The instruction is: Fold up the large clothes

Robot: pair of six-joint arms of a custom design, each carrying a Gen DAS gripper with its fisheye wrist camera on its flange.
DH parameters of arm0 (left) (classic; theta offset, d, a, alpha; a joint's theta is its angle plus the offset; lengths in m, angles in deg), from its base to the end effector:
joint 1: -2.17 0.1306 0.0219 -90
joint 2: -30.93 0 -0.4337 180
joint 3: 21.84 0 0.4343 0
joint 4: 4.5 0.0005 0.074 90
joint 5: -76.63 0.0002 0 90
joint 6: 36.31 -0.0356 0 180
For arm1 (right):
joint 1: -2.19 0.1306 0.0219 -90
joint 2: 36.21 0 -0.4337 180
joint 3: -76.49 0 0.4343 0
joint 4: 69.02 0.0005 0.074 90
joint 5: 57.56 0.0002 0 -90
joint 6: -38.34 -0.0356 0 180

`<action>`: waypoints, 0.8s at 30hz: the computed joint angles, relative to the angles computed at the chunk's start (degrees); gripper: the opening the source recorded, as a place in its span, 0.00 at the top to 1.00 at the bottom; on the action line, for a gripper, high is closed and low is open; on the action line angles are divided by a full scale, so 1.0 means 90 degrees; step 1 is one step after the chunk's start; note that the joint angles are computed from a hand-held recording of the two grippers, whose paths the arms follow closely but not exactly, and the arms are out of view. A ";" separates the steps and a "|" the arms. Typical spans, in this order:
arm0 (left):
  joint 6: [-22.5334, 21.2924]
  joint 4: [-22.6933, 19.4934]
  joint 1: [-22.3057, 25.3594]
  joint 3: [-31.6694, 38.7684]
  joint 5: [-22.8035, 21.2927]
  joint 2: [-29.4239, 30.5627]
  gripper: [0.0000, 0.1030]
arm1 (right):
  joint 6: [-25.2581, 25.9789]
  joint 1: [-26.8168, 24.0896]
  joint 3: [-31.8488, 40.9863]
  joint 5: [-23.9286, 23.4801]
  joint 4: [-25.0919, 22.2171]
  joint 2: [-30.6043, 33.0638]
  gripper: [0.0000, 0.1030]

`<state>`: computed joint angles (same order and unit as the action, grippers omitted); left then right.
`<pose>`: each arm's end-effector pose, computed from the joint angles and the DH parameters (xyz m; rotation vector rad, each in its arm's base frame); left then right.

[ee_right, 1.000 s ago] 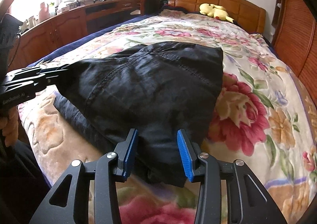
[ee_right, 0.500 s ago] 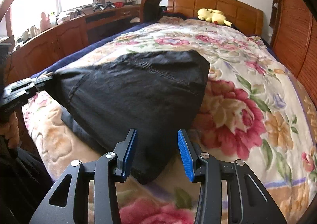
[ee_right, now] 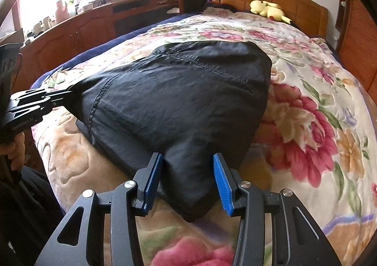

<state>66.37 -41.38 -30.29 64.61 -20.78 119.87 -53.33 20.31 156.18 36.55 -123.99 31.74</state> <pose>0.4512 -0.2822 0.4759 0.3206 2.2430 -0.2757 0.3468 0.1103 0.5458 -0.2968 2.3056 0.0906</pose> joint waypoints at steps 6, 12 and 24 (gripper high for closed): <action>-0.0199 0.0277 -0.0185 -0.0158 -0.0420 -0.0274 0.78 | 0.0167 -0.0025 0.0160 0.0004 -0.0065 0.0111 0.52; -0.0274 0.0408 -0.0109 -0.0229 -0.0165 -0.0435 0.48 | 0.0561 -0.0189 0.0262 -0.0108 0.0214 0.0166 0.50; 0.0102 0.0026 0.0055 -0.0327 -0.0405 -0.0280 0.24 | 0.1216 -0.1017 0.1013 -0.0439 0.0754 0.1297 0.44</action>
<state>67.29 -41.15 -29.80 61.67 -24.42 117.35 -42.39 11.16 165.31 32.61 -117.21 43.42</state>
